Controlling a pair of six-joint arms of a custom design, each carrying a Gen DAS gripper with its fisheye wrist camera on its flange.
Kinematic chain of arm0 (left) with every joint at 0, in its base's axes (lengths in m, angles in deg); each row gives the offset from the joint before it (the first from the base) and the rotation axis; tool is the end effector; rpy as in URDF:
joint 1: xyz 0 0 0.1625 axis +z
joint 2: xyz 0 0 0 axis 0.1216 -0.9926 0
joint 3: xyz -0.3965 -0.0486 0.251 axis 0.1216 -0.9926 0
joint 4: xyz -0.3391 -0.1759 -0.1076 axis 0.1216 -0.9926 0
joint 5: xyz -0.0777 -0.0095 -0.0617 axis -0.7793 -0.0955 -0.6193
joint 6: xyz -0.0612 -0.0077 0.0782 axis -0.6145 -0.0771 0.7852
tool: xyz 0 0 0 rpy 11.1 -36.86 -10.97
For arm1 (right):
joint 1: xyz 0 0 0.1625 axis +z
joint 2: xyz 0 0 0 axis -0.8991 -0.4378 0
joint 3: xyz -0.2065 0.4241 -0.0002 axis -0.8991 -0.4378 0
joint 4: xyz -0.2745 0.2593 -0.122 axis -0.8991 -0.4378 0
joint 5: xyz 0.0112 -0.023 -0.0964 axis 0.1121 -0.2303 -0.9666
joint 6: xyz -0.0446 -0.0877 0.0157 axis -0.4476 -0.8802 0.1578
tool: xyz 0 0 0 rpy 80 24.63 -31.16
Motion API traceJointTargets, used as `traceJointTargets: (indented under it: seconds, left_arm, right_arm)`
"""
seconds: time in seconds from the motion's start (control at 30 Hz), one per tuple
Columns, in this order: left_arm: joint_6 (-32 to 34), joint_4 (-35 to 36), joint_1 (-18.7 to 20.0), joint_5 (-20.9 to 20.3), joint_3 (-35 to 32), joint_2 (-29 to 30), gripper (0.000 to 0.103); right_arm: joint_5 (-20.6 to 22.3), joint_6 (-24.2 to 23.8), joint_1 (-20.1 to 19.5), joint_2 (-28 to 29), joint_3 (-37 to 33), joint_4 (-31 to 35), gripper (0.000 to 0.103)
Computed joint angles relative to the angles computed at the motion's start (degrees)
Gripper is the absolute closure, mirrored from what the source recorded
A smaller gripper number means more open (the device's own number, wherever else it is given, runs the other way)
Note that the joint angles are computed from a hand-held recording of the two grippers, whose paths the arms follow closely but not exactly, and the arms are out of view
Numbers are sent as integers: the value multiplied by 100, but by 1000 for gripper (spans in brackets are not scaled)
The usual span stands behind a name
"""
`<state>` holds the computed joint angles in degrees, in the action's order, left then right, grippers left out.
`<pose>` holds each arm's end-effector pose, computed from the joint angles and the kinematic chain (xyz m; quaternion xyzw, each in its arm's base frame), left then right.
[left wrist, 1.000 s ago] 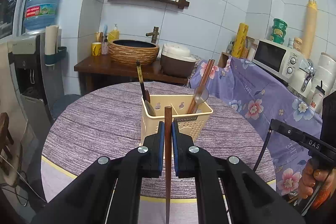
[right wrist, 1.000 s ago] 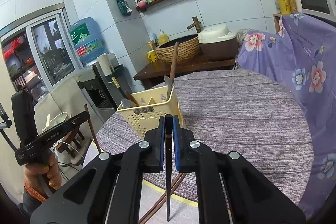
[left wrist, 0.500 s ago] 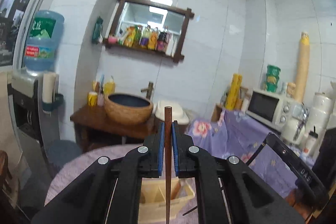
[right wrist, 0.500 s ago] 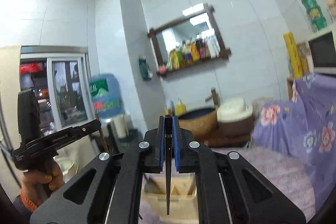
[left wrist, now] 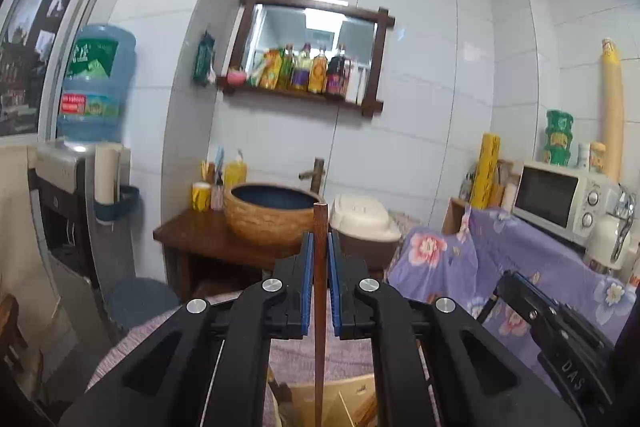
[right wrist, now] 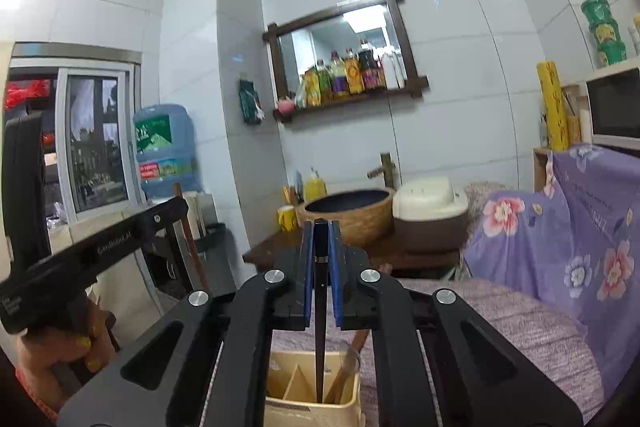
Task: Organize utensils
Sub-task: 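Lower the chopsticks into the caddy and open both tools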
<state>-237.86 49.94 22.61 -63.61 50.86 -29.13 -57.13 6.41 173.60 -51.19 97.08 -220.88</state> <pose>-0.3482 -0.4539 0.2350 0.2039 0.7307 -0.6111 0.2259 0.3118 -0.5062 0.2515 0.3215 -0.7522 0.5680 0.0905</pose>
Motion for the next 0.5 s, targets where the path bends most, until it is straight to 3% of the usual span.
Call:
traceJointTargets:
  seconds: [0.17,0.37,0.43,0.47,0.5]
  left_arm:
    - [-952,1011,170,94,-163,286,95]
    - [-2292,2749,353,218,-584,725,93]
    - [-2513,2957,340,297,-530,698,74]
    - [-2583,2929,294,287,-428,631,48]
    - [-2593,2776,223,265,-260,522,35]
  right_arm:
    - [-170,136,-96,1,-45,563,95]
    - [-423,259,-165,-35,-101,1275,94]
    - [-528,321,-179,-58,-93,1445,90]
    - [-645,337,-165,-57,-71,1468,77]
    - [-752,374,-159,-63,-9,1421,59]
